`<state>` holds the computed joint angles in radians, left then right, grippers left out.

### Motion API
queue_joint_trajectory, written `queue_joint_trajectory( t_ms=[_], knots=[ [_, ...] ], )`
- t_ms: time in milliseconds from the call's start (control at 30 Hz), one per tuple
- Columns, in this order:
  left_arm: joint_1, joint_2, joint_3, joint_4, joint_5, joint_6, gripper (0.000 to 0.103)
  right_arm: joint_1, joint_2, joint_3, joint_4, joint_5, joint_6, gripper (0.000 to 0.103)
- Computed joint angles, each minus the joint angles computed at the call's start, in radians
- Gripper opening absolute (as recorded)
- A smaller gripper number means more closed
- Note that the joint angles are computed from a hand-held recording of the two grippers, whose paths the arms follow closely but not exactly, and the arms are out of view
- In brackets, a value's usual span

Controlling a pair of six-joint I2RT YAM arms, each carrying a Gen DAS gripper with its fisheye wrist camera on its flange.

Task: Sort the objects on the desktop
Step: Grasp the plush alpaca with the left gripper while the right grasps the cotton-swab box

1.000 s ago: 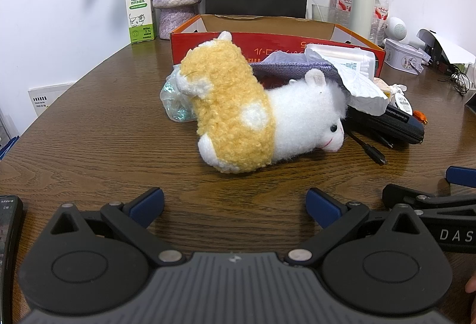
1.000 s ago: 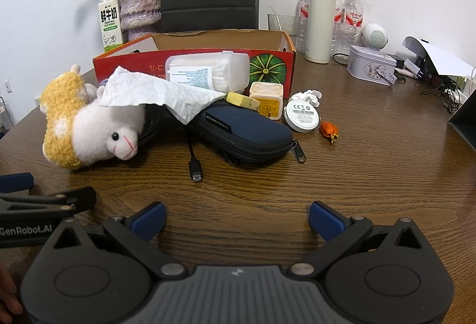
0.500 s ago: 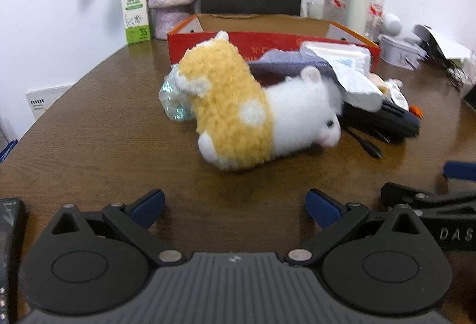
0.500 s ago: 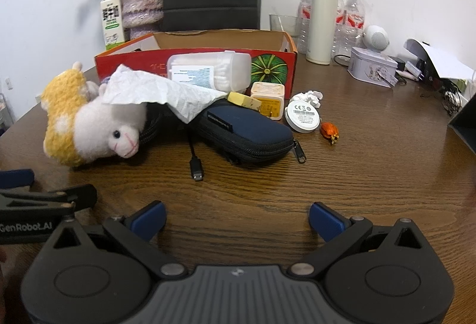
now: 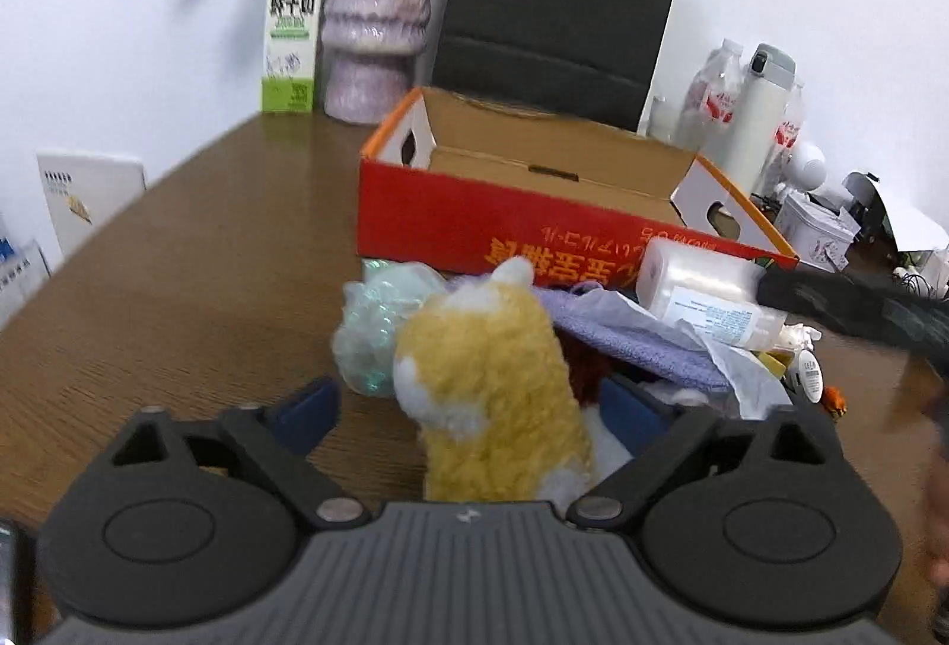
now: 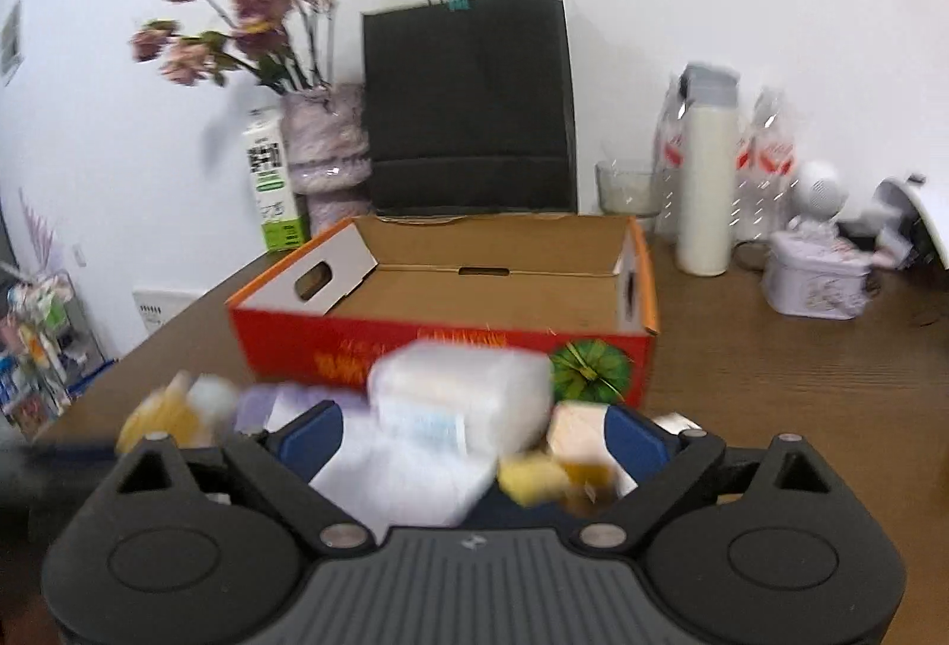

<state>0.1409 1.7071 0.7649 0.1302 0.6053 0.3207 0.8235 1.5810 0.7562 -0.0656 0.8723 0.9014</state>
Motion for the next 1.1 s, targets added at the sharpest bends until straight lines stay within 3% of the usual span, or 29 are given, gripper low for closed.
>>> queue_joint_trajectory(
  t_ms=[33, 67, 200, 300, 367, 400, 433, 467, 533, 600, 633, 667, 733, 833, 900, 1000, 1100],
  knots=[
    [0.0, 0.006, 0.002, -0.002, 0.01, -0.003, 0.075, -0.056, 0.039, 0.027, 0.031, -0.044, -0.036, 0.095],
    [0.001, 0.008, 0.01, -0.015, 0.01, 0.003, 0.06, -0.099, 0.087, 0.07, 0.028, -0.079, -0.064, 0.095],
    [0.019, -0.021, 0.007, -0.068, 0.028, 0.052, 0.051, -0.166, 0.233, 0.202, 0.001, -0.141, -0.094, 0.088],
    [0.053, -0.077, -0.009, -0.131, 0.059, 0.079, 0.049, -0.139, 0.259, 0.215, -0.008, -0.092, -0.083, 0.057],
    [0.082, -0.122, -0.028, -0.155, 0.091, 0.101, 0.049, -0.116, 0.215, 0.175, -0.009, -0.094, -0.045, 0.023],
    [0.1, -0.155, -0.045, -0.166, 0.107, 0.116, 0.049, -0.105, 0.196, 0.165, -0.025, -0.093, -0.032, 0.017],
    [0.114, -0.182, -0.057, -0.178, 0.121, 0.129, 0.049, -0.089, 0.179, 0.156, -0.049, -0.08, -0.016, 0.005],
    [0.135, -0.21, -0.067, -0.2, 0.143, 0.147, 0.049, -0.077, 0.163, 0.15, -0.072, -0.069, -0.005, 0.002],
    [0.187, -0.259, -0.071, -0.267, 0.196, 0.186, 0.049, -0.049, 0.136, 0.135, -0.107, -0.059, 0.021, 0.003],
    [0.235, -0.296, -0.066, -0.326, 0.231, 0.212, 0.049, -0.027, 0.096, 0.119, -0.124, -0.05, 0.034, 0.017],
    [0.252, -0.303, -0.058, -0.346, 0.244, 0.221, 0.049, -0.029, 0.08, 0.125, -0.132, -0.055, 0.024, 0.054],
    [0.264, -0.303, -0.043, -0.37, 0.251, 0.228, 0.049, -0.038, 0.074, 0.131, -0.118, -0.062, -0.01, 0.102],
    [0.267, -0.294, -0.017, -0.391, 0.244, 0.22, 0.049, -0.074, 0.109, 0.155, -0.053, -0.076, -0.119, 0.098],
    [0.244, -0.261, 0.025, -0.385, 0.221, 0.19, 0.049, -0.155, 0.256, 0.34, -0.174, -0.161, -0.104, 0.097],
    [0.222, -0.237, 0.05, -0.372, 0.206, 0.167, 0.049, -0.179, 0.354, 0.445, -0.219, -0.167, -0.085, 0.097],
    [0.203, -0.2, 0.086, -0.381, 0.19, 0.152, 0.049, -0.194, 0.515, 0.645, -0.407, -0.116, 0.007, 0.092],
    [0.214, -0.194, 0.076, -0.377, 0.199, 0.175, 0.049, -0.18, 0.498, 0.595, -0.357, -0.094, 0.026, 0.091]
  ],
)
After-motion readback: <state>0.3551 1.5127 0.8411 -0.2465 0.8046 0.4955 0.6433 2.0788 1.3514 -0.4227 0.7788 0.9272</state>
